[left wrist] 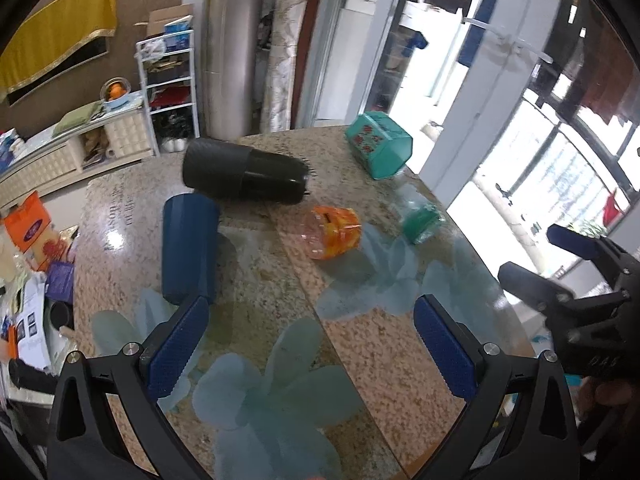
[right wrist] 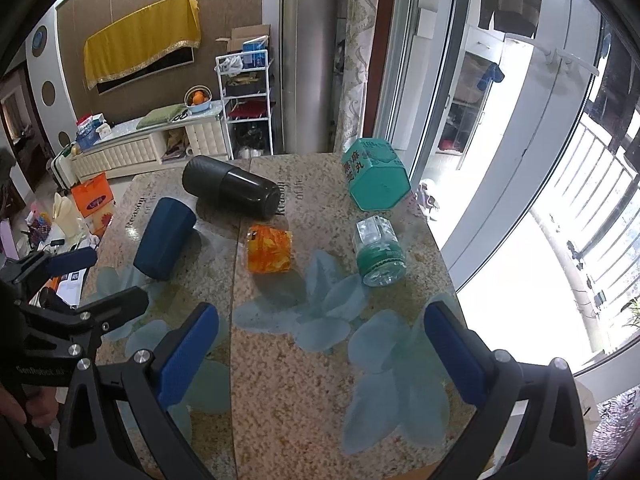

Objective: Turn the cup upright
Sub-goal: 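Move the right tool to the clear green-labelled cup and close on it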

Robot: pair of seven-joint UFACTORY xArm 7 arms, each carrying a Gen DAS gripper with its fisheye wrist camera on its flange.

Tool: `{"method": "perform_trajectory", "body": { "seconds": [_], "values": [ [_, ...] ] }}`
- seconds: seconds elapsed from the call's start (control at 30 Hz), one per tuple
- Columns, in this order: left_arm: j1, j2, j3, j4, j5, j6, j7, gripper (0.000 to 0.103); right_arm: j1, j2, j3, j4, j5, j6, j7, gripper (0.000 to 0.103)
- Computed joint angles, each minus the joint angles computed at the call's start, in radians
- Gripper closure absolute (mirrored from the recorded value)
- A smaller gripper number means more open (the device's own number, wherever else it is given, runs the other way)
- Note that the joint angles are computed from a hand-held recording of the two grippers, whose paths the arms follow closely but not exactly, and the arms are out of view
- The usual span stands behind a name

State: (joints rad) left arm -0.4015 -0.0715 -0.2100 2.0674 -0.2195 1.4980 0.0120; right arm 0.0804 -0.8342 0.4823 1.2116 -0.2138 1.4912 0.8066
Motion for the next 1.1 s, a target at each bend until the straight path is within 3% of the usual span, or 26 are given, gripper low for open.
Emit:
{"method": "perform_trajectory", "body": {
  "seconds": [0.33,0.67,1.1],
  "values": [
    [-0.020,0.081,-0.007,0.036,0.053,0.015,-0.102,0.000,0.031,0.064,-0.125,-0.017,0.033,0.025,-0.109,0.000],
    [-0.045,0.128,-0.004,0.026,0.102,-0.004,-0.193,0.000,0.038,0.196,-0.313,-0.038,0.136,0.034,-0.244,0.000],
    [-0.049,0.118,0.000,-0.033,0.160,0.008,-0.241,0.000,-0.008,0.410,-0.417,0.016,0.191,0.129,-0.384,0.000]
  ]
}}
